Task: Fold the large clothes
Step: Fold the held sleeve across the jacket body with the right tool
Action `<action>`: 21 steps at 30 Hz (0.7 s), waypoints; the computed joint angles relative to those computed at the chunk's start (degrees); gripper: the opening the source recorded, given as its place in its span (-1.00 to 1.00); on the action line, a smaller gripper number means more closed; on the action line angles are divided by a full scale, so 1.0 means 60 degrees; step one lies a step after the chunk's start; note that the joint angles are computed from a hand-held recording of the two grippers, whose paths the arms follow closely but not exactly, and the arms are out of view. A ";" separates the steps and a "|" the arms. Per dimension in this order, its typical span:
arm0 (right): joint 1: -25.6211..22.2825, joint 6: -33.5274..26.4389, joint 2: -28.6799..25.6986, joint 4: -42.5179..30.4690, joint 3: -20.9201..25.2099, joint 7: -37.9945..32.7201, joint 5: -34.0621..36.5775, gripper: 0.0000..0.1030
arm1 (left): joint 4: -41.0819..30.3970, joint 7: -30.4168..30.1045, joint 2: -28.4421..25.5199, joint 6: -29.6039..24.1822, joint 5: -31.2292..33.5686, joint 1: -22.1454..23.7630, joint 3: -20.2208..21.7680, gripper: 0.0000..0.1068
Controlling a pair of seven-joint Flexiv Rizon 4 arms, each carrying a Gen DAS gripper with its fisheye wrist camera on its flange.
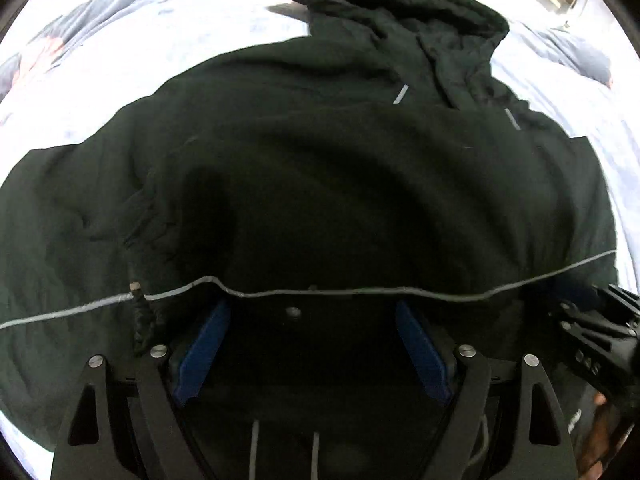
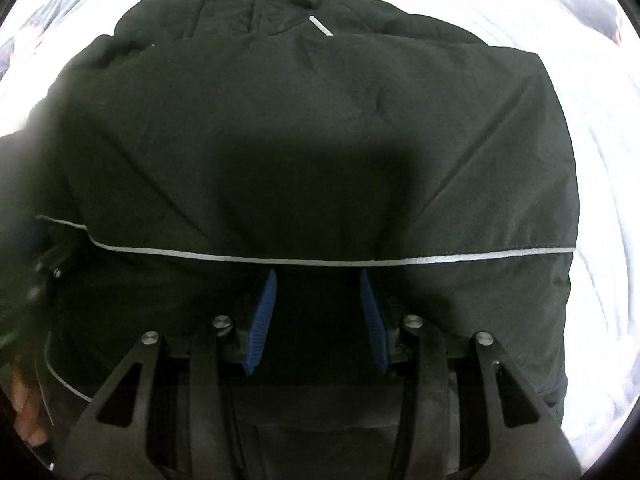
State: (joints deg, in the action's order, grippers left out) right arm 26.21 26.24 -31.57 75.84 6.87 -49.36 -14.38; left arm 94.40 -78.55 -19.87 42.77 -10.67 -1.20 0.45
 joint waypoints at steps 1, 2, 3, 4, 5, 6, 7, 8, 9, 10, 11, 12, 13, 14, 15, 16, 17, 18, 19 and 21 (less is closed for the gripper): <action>-0.0052 -0.0098 -0.0016 -0.0105 0.0043 -0.0018 0.0144 -0.21 | 0.0255 0.0217 0.0258 0.0024 -0.0436 0.0151 -0.0092 0.58; -0.0091 -0.0217 -0.0045 -0.0231 0.0070 -0.0086 0.0240 -0.21 | 0.0611 0.0481 0.0607 0.0125 -0.0962 0.0312 -0.0158 0.58; -0.0123 -0.0385 0.0015 -0.0284 0.0120 -0.0155 0.0351 -0.21 | 0.0990 0.0752 0.0989 0.0255 -0.1447 0.0443 -0.0166 0.58; -0.0130 -0.0487 0.0075 -0.0314 0.0134 -0.0192 0.0398 -0.21 | 0.1322 0.0888 0.1372 0.0379 -0.1717 0.0512 -0.0080 0.58; -0.0126 -0.0517 0.0191 -0.0258 0.0162 -0.0212 0.0437 -0.20 | 0.1661 0.0976 0.1785 0.0469 -0.1886 0.0589 0.0072 0.58; -0.0113 -0.0452 0.0404 -0.0054 0.0227 -0.0236 0.0483 -0.20 | 0.1945 0.1023 0.2154 0.0493 -0.1974 0.0681 0.0253 0.58; -0.0068 -0.0431 0.0572 0.0123 0.0265 -0.0229 0.0471 -0.19 | 0.2200 0.1073 0.2440 0.0516 -0.2019 0.0778 0.0422 0.58; -0.0034 -0.0441 0.0722 0.0291 0.0288 -0.0216 0.0448 -0.18 | 0.2479 0.0926 0.2816 0.0525 -0.1914 0.0933 0.0690 0.58; 0.0016 -0.0503 0.0875 0.0449 0.0331 -0.0164 0.0451 -0.17 | 0.2651 0.0695 0.3080 0.0504 -0.1698 0.1113 0.0928 0.58; 0.0052 -0.0574 0.0984 0.0556 0.0385 -0.0123 0.0500 -0.16 | 0.2793 0.0502 0.3271 0.0510 -0.1485 0.1264 0.1085 0.58; 0.0079 -0.0623 0.1066 0.0639 0.0444 -0.0107 0.0572 -0.16 | 0.2948 0.0089 0.3531 0.0541 -0.1031 0.1545 0.1374 0.58; 0.0115 -0.0689 0.1131 0.0696 0.0510 -0.0107 0.0652 -0.16 | 0.3114 -0.0144 0.3759 0.0566 -0.0744 0.1836 0.1622 0.58; 0.0166 -0.0776 0.1172 0.0717 0.0559 -0.0129 0.0685 -0.16 | 0.3195 -0.0317 0.3877 0.0571 -0.0593 0.2120 0.1807 0.58; 0.0214 -0.0874 0.1101 0.0599 0.0561 -0.0183 0.0673 -0.16 | 0.3256 -0.0433 0.3975 0.0547 -0.0514 0.2372 0.1947 0.58; 0.0306 -0.1004 0.1125 0.0580 0.0590 -0.0243 0.0608 -0.16 | 0.3239 -0.0619 0.3973 0.0509 -0.0500 0.2763 0.2200 0.58; 0.0411 -0.1154 0.1143 0.0530 0.0611 -0.0306 0.0519 -0.15 | 0.3227 -0.0624 0.3946 0.0497 -0.0606 0.3032 0.2327 0.58; 0.0483 -0.1253 0.1083 0.0399 0.0599 -0.0339 0.0467 -0.15 | 0.3213 -0.0573 0.3851 0.0589 -0.0954 0.3366 0.2528 0.58; 0.0579 -0.1328 0.1112 0.0351 0.0603 -0.0335 0.0390 -0.14 | 0.3264 -0.0264 0.3735 0.0736 -0.1490 0.3626 0.2663 0.58; 0.0676 -0.1332 0.1135 0.0346 0.0609 -0.0251 0.0338 -0.13 | 0.3235 -0.0083 0.3605 0.0822 -0.1803 0.3881 0.2747 0.58; 0.0787 -0.1445 0.1090 0.0170 0.0575 -0.0182 0.0262 -0.09 | 0.2982 0.0258 0.3189 0.0920 -0.2368 0.4335 0.2780 0.58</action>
State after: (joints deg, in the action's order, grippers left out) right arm 30.93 17.57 -25.03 76.86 10.33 -50.45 -12.81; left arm 112.29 -77.00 -0.73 48.28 -24.88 24.81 17.13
